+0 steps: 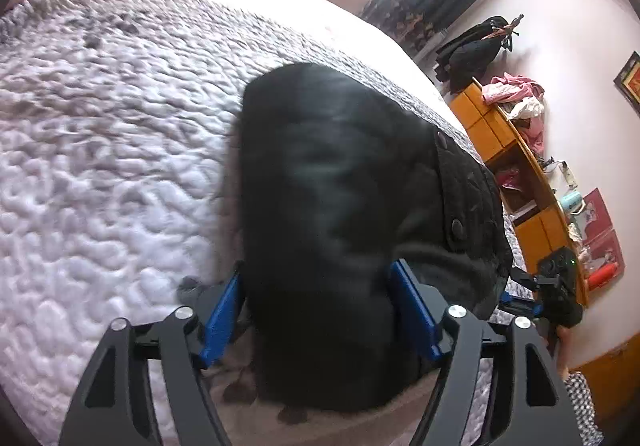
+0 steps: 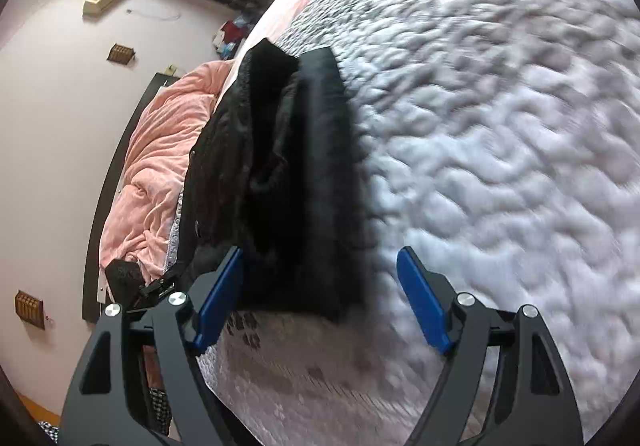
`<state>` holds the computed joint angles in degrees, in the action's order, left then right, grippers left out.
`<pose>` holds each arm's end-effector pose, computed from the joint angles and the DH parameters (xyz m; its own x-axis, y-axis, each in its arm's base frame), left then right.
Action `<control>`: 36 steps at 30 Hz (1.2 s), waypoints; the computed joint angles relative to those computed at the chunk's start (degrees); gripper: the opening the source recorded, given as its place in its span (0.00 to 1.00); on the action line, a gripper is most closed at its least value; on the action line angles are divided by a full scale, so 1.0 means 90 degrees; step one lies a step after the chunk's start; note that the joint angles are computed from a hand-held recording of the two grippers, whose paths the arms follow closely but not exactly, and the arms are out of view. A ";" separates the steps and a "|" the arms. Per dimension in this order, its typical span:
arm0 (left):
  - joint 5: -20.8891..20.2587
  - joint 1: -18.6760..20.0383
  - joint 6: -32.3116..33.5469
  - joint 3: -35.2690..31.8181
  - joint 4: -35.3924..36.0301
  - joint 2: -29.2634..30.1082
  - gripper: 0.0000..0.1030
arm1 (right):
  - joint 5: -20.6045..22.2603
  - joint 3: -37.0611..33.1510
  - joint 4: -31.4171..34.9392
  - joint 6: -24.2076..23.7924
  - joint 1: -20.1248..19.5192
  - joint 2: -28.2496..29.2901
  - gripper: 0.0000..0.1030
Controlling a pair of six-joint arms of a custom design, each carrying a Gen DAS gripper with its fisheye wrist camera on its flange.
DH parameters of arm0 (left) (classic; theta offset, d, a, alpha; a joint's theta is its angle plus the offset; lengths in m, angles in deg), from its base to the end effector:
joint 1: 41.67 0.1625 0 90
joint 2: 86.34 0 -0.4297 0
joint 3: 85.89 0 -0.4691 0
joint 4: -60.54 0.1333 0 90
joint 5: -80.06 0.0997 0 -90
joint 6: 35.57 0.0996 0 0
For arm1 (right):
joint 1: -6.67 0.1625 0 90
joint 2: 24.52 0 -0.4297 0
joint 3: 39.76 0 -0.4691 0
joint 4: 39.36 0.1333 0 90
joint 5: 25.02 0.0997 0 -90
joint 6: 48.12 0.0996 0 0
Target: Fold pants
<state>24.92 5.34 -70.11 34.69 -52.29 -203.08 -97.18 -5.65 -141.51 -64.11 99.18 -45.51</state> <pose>-0.1306 -0.4191 0.4700 -0.9644 -0.0433 -0.2607 0.1189 0.8098 -0.5745 0.2055 -0.9480 0.1135 -0.9024 -0.3103 -0.2991 -0.3041 0.9502 -0.0681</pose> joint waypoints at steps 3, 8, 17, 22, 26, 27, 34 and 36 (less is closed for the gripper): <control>0.0355 -0.0255 -0.0374 0.0067 0.0583 -0.0334 0.82 | -0.0305 0.0759 -0.0480 0.0022 -0.0020 -0.0483 0.76; 0.0902 -0.0962 -0.1497 0.0081 0.2060 -0.0747 0.87 | -0.0933 0.1932 -0.1280 0.0009 0.0084 -0.1178 0.76; 0.1237 -0.2165 -0.3314 -0.0038 0.4240 -0.0758 0.96 | -0.3183 0.3952 -0.3170 -0.0734 0.0809 -0.2246 0.89; 0.1228 -0.2651 -0.4205 -0.0238 0.5130 -0.0541 0.96 | -0.3835 0.4594 -0.3786 -0.0848 0.1105 -0.2594 0.91; 0.1199 -0.3025 -0.4916 -0.0466 0.5819 -0.0354 0.96 | -0.3916 0.4886 -0.3868 -0.0644 0.1218 -0.2828 0.92; 0.1175 -0.3079 -0.4976 -0.0491 0.5870 -0.0340 0.96 | -0.3964 0.4966 -0.3885 -0.0593 0.1251 -0.2897 0.92; 0.1103 -0.3542 -0.5686 -0.0823 0.6867 -0.0019 0.96 | -0.4417 0.5359 -0.4233 -0.0691 0.1486 -0.3189 0.92; 0.1058 -0.3607 -0.5774 -0.0882 0.6939 0.0004 0.96 | -0.4403 0.5415 -0.4189 -0.0674 0.1526 -0.3271 0.92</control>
<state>34.44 -27.12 -122.07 26.76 10.16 -203.04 -136.81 43.08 -179.22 -70.18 112.91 -74.95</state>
